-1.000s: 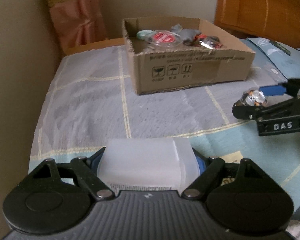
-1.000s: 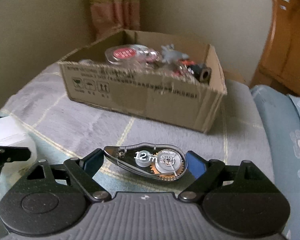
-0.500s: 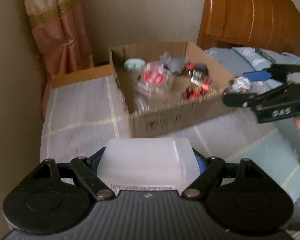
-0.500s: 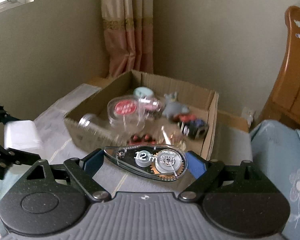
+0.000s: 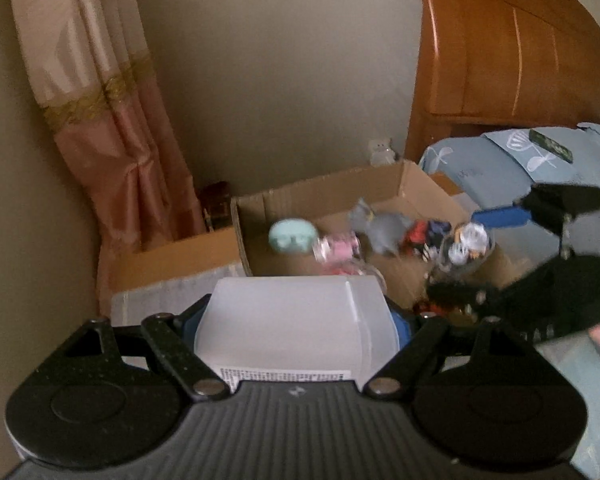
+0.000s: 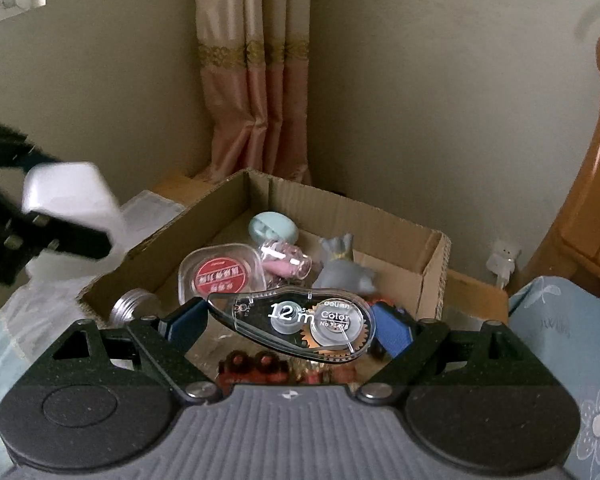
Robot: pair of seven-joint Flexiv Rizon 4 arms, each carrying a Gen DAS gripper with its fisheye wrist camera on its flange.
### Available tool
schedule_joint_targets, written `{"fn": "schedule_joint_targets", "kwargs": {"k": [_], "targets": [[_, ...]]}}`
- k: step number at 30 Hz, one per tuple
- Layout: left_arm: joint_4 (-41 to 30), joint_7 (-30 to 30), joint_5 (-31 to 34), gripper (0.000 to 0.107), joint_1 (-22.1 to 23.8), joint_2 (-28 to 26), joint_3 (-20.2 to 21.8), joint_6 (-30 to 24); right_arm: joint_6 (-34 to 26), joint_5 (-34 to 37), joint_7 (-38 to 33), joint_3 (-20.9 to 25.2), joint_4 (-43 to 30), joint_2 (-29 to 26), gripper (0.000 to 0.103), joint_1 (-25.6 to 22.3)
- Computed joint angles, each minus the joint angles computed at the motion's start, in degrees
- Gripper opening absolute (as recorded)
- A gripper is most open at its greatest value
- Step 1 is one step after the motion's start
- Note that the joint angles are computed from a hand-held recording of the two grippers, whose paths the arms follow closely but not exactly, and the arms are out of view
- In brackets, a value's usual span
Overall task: Organize rigid objects
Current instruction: 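Carry the white box and correction tape into the box and open both grippers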
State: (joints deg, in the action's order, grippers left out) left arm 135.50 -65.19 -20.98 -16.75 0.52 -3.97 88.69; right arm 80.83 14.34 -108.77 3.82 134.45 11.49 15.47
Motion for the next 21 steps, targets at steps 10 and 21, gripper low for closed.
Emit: {"fn": "schedule_joint_targets", "kwargs": {"k": [10,21], "targets": [[-11.3,-3.88,5.91,0.083,3.29,-10.18,-1.76,-2.14,0.82,4.3,-4.64,-0.5,-3.04,-3.58,0.103,-0.18],[-14.13,-1.64,-2.25,0.093,8.9,-15.53,-10.69,-0.33,-0.04,3.62,-4.69,-0.12,-1.17,-1.26,0.103,-1.67]]}}
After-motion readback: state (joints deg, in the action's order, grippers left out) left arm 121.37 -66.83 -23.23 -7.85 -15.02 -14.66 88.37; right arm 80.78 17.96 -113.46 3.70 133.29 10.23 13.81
